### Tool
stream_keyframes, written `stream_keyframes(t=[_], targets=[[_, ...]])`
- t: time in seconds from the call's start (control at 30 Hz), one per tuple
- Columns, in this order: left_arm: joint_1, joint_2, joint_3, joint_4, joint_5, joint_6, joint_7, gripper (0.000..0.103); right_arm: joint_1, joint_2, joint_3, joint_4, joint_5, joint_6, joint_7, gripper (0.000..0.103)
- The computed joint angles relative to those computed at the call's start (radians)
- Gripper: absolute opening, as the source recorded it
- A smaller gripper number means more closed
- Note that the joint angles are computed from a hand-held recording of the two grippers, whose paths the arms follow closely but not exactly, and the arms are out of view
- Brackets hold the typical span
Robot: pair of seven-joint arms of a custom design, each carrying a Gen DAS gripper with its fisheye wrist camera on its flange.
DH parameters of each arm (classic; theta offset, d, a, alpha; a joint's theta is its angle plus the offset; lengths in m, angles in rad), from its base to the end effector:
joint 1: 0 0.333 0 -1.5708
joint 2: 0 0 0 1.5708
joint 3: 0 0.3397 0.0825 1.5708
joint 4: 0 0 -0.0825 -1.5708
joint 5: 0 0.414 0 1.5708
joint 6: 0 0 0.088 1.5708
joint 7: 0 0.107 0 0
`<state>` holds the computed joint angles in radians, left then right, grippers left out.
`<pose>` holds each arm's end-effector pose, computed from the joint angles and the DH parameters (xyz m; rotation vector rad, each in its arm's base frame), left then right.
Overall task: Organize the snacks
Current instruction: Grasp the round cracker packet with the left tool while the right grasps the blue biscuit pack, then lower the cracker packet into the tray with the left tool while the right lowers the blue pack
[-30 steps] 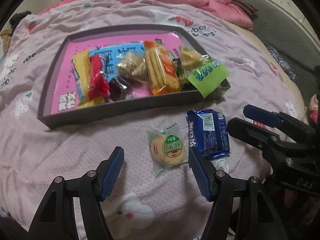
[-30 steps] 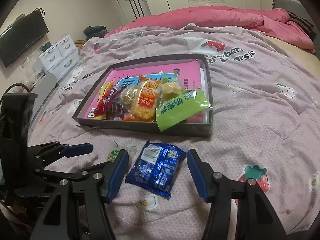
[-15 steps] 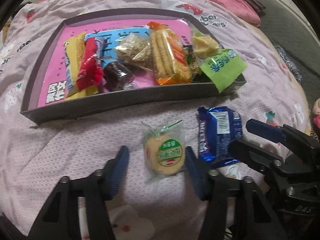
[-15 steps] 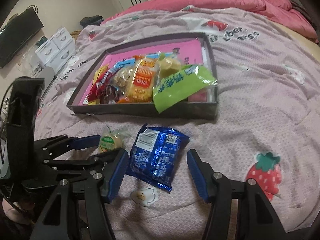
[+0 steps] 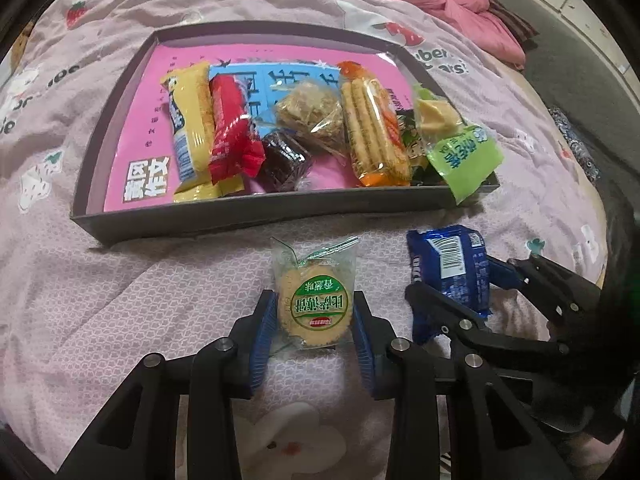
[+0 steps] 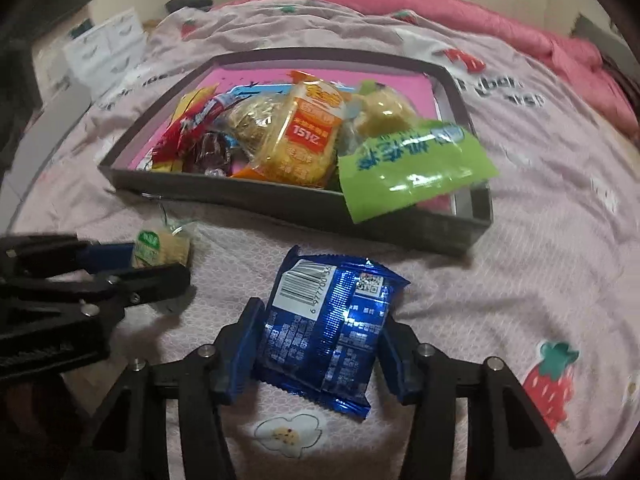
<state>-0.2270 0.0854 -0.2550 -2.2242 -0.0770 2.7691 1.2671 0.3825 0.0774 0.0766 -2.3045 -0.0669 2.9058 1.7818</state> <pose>0.5330 -0.2731 0.3912 -1.9708 2.1943 -0.6775 0.5211 0.2617 0.3734 -2.1470 1.5714 -0.3432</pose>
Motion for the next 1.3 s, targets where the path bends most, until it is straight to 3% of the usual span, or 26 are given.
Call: stream_keyframes(t=[0.13,0.4,0.47,0.8,0.87,1.03,1.17,1.3], targets=[[-0.003,-0.035,-0.002,-0.018,-0.013,0.019,0.010,0.038,-0.043,-0.056,0.056,-0.045,0.321,0.043,-0.243,0.050],[-0.017,-0.116,0.022,-0.043,0.110,0.100,-0.090,0.038,0.044,-0.131,0.016,-0.063,0.826,0.206,-0.674,0.050],[-0.015,-0.114,0.025,-0.030,0.164,0.103,-0.130,0.038,0.058,-0.125,0.008,-0.040,0.894,0.230,-0.746,0.051],[-0.003,-0.067,0.037,0.056,0.304,0.107,-0.253,0.038,0.025,-0.067,0.040,0.045,0.903,0.271,-0.792,0.050],[0.001,-0.059,0.040,0.068,0.334,0.107,-0.277,0.038,0.012,-0.053,0.060,0.073,0.995,0.286,-0.892,0.050],[0.007,-0.037,0.046,0.096,0.383,0.097,-0.316,0.038,-0.016,-0.038,0.088,0.109,1.097,0.282,-0.991,0.051],[0.007,-0.001,0.053,0.130,0.426,0.078,-0.351,0.038,-0.024,-0.015,0.087,0.132,1.064,0.276,-0.967,0.051],[0.011,0.046,0.057,0.168,0.431,0.053,-0.354,0.038,-0.030,0.022,0.078,0.156,0.947,0.244,-0.873,0.051]])
